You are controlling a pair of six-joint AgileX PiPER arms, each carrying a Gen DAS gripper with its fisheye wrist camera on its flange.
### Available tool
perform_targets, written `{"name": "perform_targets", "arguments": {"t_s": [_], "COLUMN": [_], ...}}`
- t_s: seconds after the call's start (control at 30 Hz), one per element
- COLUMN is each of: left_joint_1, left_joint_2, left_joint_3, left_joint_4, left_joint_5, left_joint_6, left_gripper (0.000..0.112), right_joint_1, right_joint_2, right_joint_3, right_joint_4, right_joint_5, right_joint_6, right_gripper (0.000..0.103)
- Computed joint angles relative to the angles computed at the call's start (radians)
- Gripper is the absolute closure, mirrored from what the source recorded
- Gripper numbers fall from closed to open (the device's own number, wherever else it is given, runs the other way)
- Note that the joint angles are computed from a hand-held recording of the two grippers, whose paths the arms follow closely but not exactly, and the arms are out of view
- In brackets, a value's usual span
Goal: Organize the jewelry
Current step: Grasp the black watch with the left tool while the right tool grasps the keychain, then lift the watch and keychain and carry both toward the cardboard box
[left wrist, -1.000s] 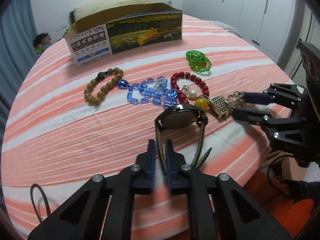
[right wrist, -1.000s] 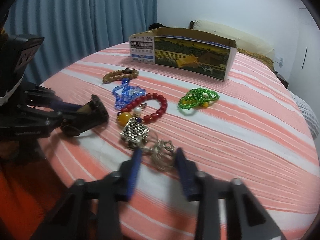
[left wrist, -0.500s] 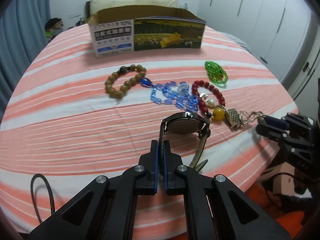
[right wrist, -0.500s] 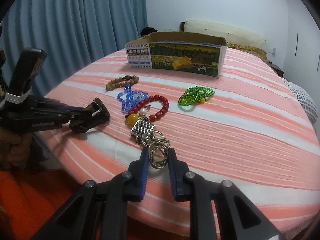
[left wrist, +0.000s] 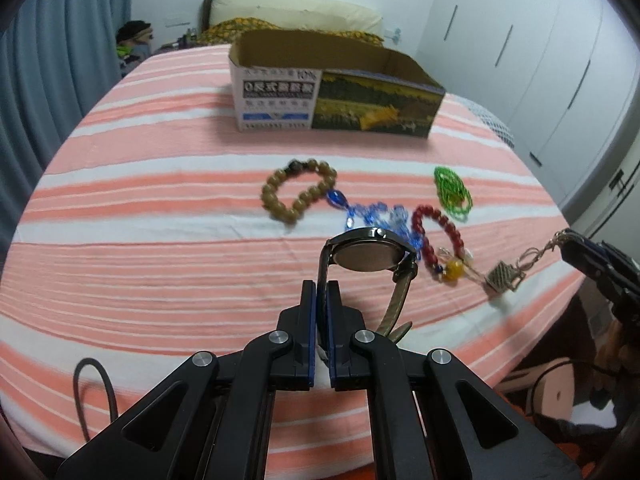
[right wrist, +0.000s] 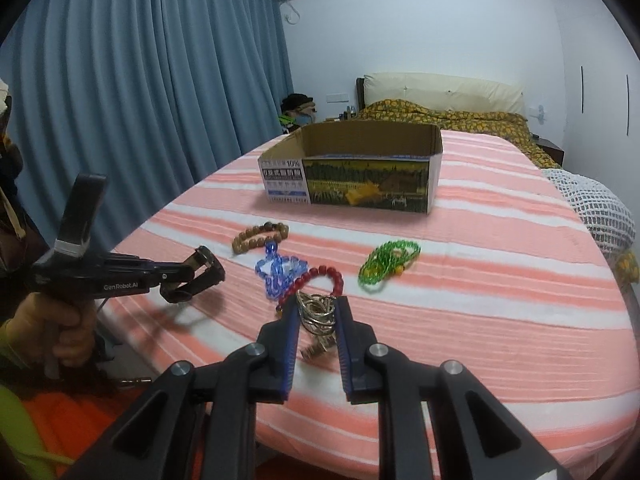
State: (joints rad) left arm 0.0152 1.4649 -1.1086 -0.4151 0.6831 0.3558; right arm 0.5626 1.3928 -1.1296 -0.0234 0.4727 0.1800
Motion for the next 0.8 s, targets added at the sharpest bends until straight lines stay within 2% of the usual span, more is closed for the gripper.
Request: {"name": "perform_targets", "arguments": {"t_s": [0.13, 0.2, 0.33, 0.4, 0.43, 0.47, 0.57, 0.63, 0.7, 0.8], "left_joint_1": [0.011, 0.013, 0.016, 0.017, 0.015, 0.014, 0.007, 0.001, -0.004, -0.007], "left_joint_2": [0.009, 0.01, 0.014, 0.017, 0.016, 0.015, 0.013, 0.014, 0.017, 0.013], "left_joint_3": [-0.009, -0.005, 0.002, 0.003, 0.003, 0.004, 0.005, 0.005, 0.002, 0.004], "left_joint_4": [0.009, 0.015, 0.02, 0.021, 0.023, 0.025, 0.029, 0.034, 0.038, 0.041], "left_joint_5": [0.004, 0.004, 0.008, 0.013, 0.014, 0.014, 0.014, 0.015, 0.016, 0.018], "left_joint_6": [-0.01, -0.014, -0.016, -0.016, -0.018, -0.02, -0.024, -0.03, -0.035, -0.04], "left_gripper": [0.11, 0.11, 0.11, 0.11, 0.11, 0.11, 0.11, 0.11, 0.11, 0.11], "right_joint_1": [-0.003, -0.015, -0.071, -0.104, -0.113, -0.111, -0.063, -0.033, -0.005, 0.046], "right_joint_2": [0.024, 0.03, 0.014, 0.016, 0.013, -0.001, -0.027, -0.017, 0.014, 0.096], "right_joint_3": [0.005, 0.033, 0.099, 0.115, 0.126, 0.141, 0.166, 0.159, 0.137, 0.089], "right_joint_4": [-0.108, -0.209, -0.206, -0.131, -0.105, -0.114, -0.186, -0.149, -0.123, -0.231], "right_joint_5": [0.025, 0.044, 0.042, 0.054, 0.05, 0.034, -0.014, -0.048, -0.064, -0.072], "right_joint_6": [0.098, 0.211, 0.229, 0.151, 0.124, 0.13, 0.172, 0.109, 0.05, 0.103], "right_gripper": [0.085, 0.085, 0.082, 0.064, 0.046, 0.043, 0.043, 0.043, 0.043, 0.043]}}
